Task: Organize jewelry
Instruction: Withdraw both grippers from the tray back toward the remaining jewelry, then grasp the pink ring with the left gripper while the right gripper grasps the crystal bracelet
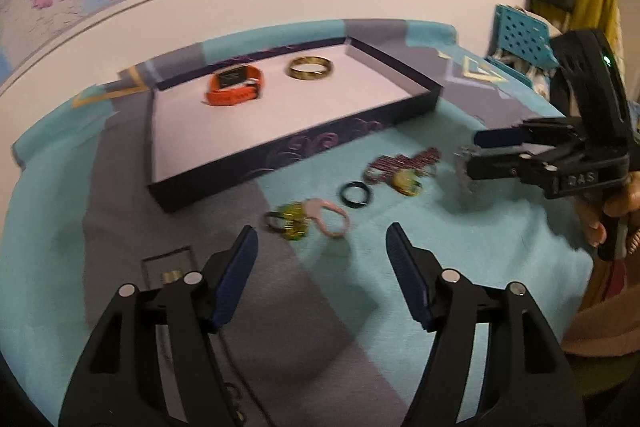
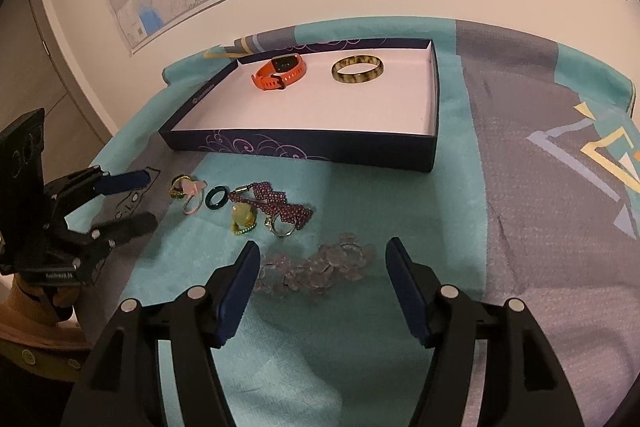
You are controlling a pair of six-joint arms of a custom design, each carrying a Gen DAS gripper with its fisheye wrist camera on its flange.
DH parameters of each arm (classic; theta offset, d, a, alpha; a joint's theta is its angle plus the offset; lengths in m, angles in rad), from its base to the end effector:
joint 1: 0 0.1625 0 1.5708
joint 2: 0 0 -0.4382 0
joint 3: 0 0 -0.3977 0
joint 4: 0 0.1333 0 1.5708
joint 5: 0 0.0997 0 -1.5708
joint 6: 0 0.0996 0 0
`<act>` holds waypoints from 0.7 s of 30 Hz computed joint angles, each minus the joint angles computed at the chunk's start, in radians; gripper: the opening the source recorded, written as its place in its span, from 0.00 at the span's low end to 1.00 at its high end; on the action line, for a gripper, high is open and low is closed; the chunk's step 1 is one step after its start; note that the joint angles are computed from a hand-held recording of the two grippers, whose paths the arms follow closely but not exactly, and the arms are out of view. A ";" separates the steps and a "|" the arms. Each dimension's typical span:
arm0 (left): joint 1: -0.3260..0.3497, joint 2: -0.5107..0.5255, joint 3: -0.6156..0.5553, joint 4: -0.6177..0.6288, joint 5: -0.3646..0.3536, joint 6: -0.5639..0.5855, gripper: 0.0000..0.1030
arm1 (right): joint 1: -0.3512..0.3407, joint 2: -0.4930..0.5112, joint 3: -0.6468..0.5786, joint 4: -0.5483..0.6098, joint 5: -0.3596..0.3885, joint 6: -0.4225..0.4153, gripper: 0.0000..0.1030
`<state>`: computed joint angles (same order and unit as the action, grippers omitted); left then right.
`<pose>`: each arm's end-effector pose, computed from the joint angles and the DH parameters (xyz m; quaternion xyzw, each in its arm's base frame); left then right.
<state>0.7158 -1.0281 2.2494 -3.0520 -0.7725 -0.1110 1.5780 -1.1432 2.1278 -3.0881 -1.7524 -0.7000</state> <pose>-0.2254 -0.4672 0.1225 0.2852 0.8694 -0.2847 0.2858 0.1192 -0.5365 0.1962 0.3103 -0.9096 0.2169 0.1713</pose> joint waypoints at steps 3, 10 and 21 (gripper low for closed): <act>0.012 0.004 -0.012 0.002 -0.044 -0.010 0.50 | -0.002 -0.002 0.003 -0.004 0.006 0.004 0.63; 0.063 0.012 -0.044 0.009 -0.154 -0.025 0.46 | -0.015 -0.005 0.006 -0.003 0.016 0.013 0.63; 0.103 0.016 -0.084 0.011 -0.154 -0.064 0.47 | -0.017 -0.004 0.011 -0.010 0.015 0.007 0.63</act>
